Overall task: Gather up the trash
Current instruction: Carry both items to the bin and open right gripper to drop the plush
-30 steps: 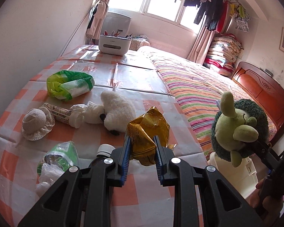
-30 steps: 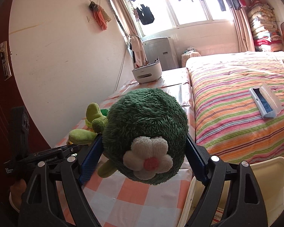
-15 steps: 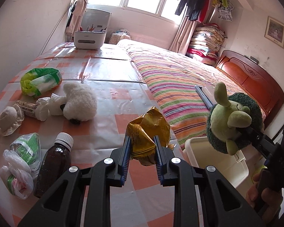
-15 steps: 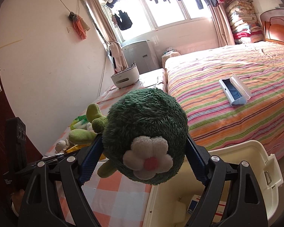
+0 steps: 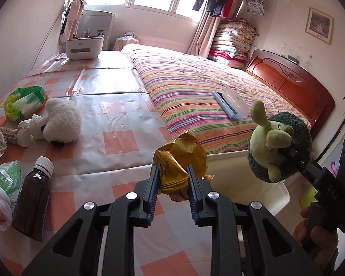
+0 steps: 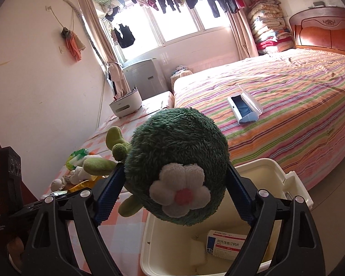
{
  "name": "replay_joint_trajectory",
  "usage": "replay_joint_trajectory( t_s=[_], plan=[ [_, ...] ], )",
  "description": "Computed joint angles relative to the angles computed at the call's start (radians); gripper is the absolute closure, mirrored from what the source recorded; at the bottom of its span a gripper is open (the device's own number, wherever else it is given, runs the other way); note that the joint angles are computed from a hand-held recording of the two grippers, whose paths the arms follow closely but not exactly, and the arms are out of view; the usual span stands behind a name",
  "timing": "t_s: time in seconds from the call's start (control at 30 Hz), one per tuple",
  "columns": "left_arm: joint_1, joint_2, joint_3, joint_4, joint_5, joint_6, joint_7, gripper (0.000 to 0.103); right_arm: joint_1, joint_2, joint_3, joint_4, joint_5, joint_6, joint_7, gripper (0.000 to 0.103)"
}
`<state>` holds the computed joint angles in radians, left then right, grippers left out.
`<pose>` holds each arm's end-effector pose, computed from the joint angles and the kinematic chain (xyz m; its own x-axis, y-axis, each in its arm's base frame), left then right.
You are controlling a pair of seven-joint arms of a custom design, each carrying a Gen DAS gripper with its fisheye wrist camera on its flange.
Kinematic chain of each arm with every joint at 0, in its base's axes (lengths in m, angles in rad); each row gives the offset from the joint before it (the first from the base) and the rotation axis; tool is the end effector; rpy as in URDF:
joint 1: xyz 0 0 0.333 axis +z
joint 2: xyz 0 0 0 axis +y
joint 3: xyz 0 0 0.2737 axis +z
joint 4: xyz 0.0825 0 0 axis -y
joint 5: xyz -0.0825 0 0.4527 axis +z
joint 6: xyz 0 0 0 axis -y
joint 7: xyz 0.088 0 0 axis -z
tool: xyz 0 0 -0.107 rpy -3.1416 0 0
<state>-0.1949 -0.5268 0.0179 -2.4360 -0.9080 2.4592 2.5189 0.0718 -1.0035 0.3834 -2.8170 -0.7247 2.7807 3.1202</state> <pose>0.5110 -0.0906 0.4930 -0.6043 -0.7579 0.2456 -0.6172 0.2505 -0.7458 0.3743 0.1963 0.4893 -0.2863 -0.8981 -0.3338 -0.3237 0.4185 -0.8485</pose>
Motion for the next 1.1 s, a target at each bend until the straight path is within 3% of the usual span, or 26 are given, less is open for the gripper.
replay_joint_trajectory(
  t_s=[0.23,0.5,0.77,1.1],
  plan=[
    [-0.024,-0.022,-0.009,-0.016,0.0,-0.014,0.01,0.08,-0.022,-0.103,0.05,-0.044,-0.021,-0.052,0.091,0.013],
    [-0.051,-0.032,-0.018,-0.022,0.005,-0.036,0.026,0.08,-0.016,-0.124,0.036,-0.06,-0.048,-0.065,0.132,0.01],
    [-0.074,-0.041,-0.03,-0.026,0.011,-0.056,0.039,0.079,-0.02,-0.236,0.087,-0.104,-0.088,-0.123,0.24,0.008],
    [-0.1,-0.038,-0.048,-0.027,0.028,-0.056,0.04,0.079,0.004,-0.278,0.061,-0.139,-0.112,-0.142,0.28,0.007]
  ],
)
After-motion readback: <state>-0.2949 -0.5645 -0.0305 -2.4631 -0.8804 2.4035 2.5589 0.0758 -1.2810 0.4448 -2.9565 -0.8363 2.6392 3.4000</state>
